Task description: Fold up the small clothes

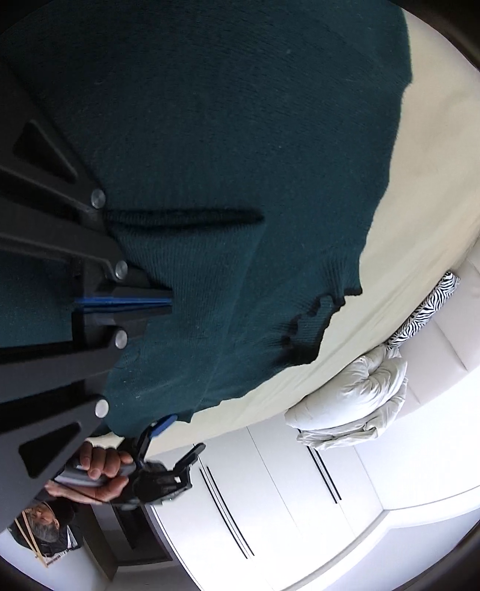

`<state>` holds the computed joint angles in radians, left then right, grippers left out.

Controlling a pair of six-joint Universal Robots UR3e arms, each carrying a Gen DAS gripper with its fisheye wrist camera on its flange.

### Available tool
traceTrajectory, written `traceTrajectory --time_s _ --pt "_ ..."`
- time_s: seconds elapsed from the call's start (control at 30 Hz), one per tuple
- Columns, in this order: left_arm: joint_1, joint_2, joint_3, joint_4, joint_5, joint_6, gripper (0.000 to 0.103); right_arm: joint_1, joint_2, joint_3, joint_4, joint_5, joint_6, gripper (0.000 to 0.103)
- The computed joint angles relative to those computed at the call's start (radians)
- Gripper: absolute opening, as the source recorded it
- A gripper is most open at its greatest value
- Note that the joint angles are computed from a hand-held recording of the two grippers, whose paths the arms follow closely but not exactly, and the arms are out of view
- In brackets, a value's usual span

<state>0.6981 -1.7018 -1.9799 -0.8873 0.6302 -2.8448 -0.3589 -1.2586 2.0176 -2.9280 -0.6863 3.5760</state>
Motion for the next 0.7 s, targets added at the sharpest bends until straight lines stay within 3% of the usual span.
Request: traceTrajectory --time_s 0.07,0.13,0.2,0.27,0.3,0.4,0.47,0.53,0.57,0.6,0.63,0.7 --pt "0.0 0.0 -0.03 0.06 -0.009 -0.009 0.006 0.011 -0.057 0.0 0.019 -0.039 -0.015 0.072" --pt "-0.006 0.001 -0.041 0.096 -0.001 -0.04 0.005 -0.009 -0.085 0.025 -0.012 0.031 -0.004 0.073" --pt "-0.014 -0.005 -0.036 0.11 0.008 -0.051 0.005 0.007 -0.083 0.031 -0.067 0.083 0.044 0.081" --pt "-0.019 -0.003 -0.038 0.124 0.012 -0.065 0.005 0.025 -0.113 0.056 0.001 0.058 -0.012 0.081" --pt "-0.014 0.004 -0.02 0.07 0.016 -0.024 0.005 0.031 -0.127 0.073 0.055 0.022 -0.058 0.079" --pt "-0.011 0.011 -0.002 0.035 0.014 -0.013 0.005 -0.004 -0.14 0.198 -0.084 0.065 -0.129 0.078" --pt "0.01 0.075 -0.015 -0.021 0.026 -0.02 0.01 0.004 -0.277 0.19 0.096 -0.011 -0.128 0.079" --pt "0.085 0.18 -0.04 -0.173 -0.009 0.072 0.038 -0.003 -0.423 0.218 0.176 -0.031 -0.126 0.08" --pt "0.143 0.249 -0.048 -0.293 -0.038 0.132 0.059 0.0 -0.526 0.237 0.204 -0.045 -0.146 0.08" --pt "0.234 0.348 -0.067 -0.46 -0.078 0.235 0.073 0.014 -0.608 0.232 0.253 -0.094 -0.167 0.081" --pt "0.337 0.437 -0.069 -0.664 -0.12 0.363 0.076 0.07 -0.702 0.21 0.294 -0.189 -0.191 0.082" --pt "0.546 0.542 0.017 -1.066 -0.085 0.575 0.078 0.193 -0.784 0.183 0.259 -0.335 -0.182 0.091"
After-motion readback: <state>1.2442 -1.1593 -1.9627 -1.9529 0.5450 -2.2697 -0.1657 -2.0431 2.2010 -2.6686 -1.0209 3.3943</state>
